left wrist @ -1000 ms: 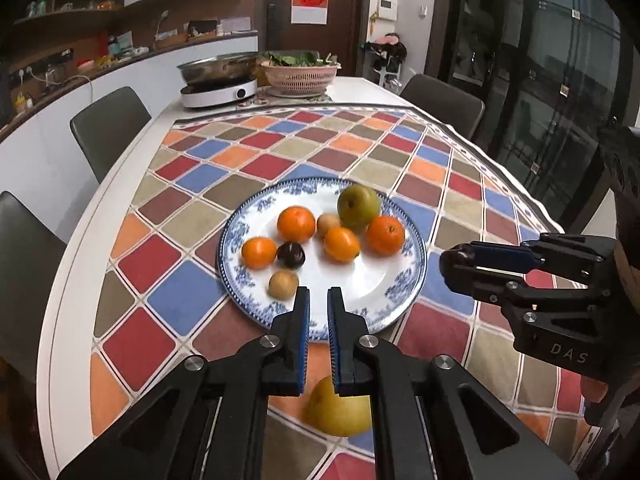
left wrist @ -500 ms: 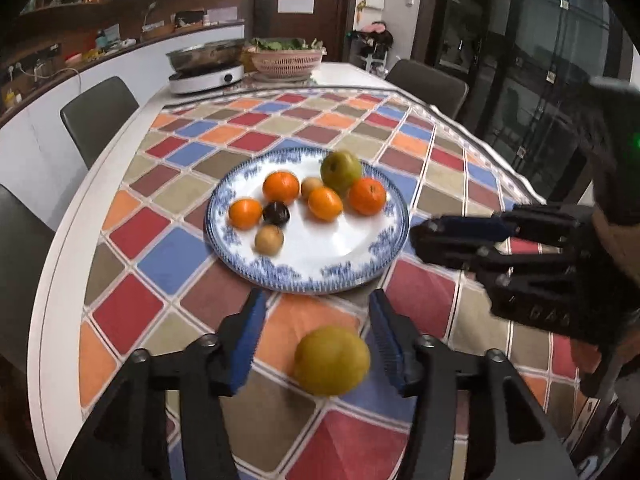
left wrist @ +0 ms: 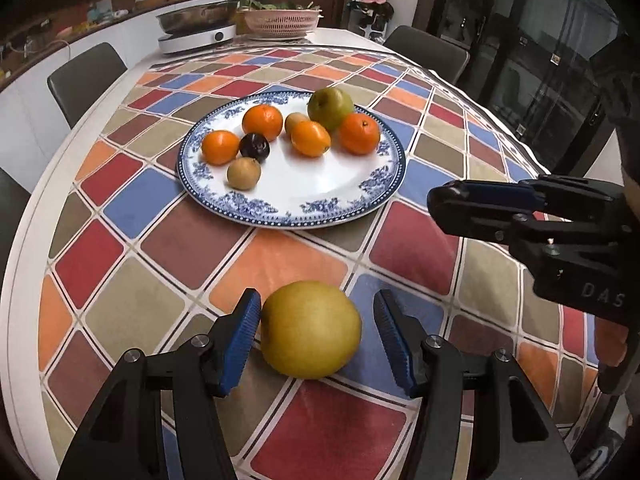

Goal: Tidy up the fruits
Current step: 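Carry the pomelo with the left tool while the right tool carries the plum to the plate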

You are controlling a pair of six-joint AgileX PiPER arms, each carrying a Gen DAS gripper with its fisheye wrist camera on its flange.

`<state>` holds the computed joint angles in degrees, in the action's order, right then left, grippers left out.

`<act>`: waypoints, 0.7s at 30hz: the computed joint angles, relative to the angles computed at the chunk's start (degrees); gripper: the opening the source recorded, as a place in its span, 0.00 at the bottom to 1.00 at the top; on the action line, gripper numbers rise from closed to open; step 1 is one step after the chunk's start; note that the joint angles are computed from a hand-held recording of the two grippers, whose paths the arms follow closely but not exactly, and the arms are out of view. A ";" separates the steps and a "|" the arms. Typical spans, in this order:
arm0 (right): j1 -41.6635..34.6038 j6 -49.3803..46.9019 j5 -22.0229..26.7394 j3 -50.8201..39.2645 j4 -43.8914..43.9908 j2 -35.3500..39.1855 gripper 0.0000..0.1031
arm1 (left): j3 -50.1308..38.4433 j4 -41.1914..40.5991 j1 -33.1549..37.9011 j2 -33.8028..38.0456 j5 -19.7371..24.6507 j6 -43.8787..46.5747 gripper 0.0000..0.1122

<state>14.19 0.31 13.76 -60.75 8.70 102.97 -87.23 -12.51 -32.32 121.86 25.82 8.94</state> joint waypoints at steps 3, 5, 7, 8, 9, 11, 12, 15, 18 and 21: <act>0.10 -0.25 -0.31 0.52 0.42 -0.17 0.30 | 1.22 -0.63 0.05 -0.53 -0.53 0.71 0.51; 0.18 -0.57 -0.25 0.54 0.69 -0.13 0.30 | 1.30 -0.75 0.08 -0.51 -0.50 1.16 0.51; 0.30 -1.16 -0.17 0.55 1.34 0.01 0.30 | 0.97 0.74 -0.21 -0.11 -0.04 1.02 0.51; 0.33 -1.75 -0.11 0.55 2.14 0.10 0.30 | 0.91 1.58 -0.34 0.13 0.16 0.83 0.51; 0.33 -1.75 -0.16 0.70 2.22 0.06 0.30 | 0.97 1.85 -0.37 0.28 0.09 0.71 0.51; 0.63 0.13 -0.33 0.89 0.32 0.03 0.30 | 1.56 0.60 -0.20 0.26 -0.83 1.69 0.51; 0.78 1.11 -0.25 0.90 -0.64 0.09 0.30 | 1.83 0.09 -0.14 0.14 -1.34 1.96 0.50; 0.71 -0.73 0.08 0.82 1.53 0.44 0.30 | 2.46 -0.55 -0.01 -0.17 -2.76 2.49 0.45; 0.68 -1.39 0.14 0.94 2.45 0.66 0.30 | 2.68 -2.12 0.27 -0.17 -3.12 3.69 0.45; 0.75 -0.86 0.21 0.92 2.09 0.72 0.30 | 3.10 -2.16 0.39 -0.57 -3.54 2.67 0.45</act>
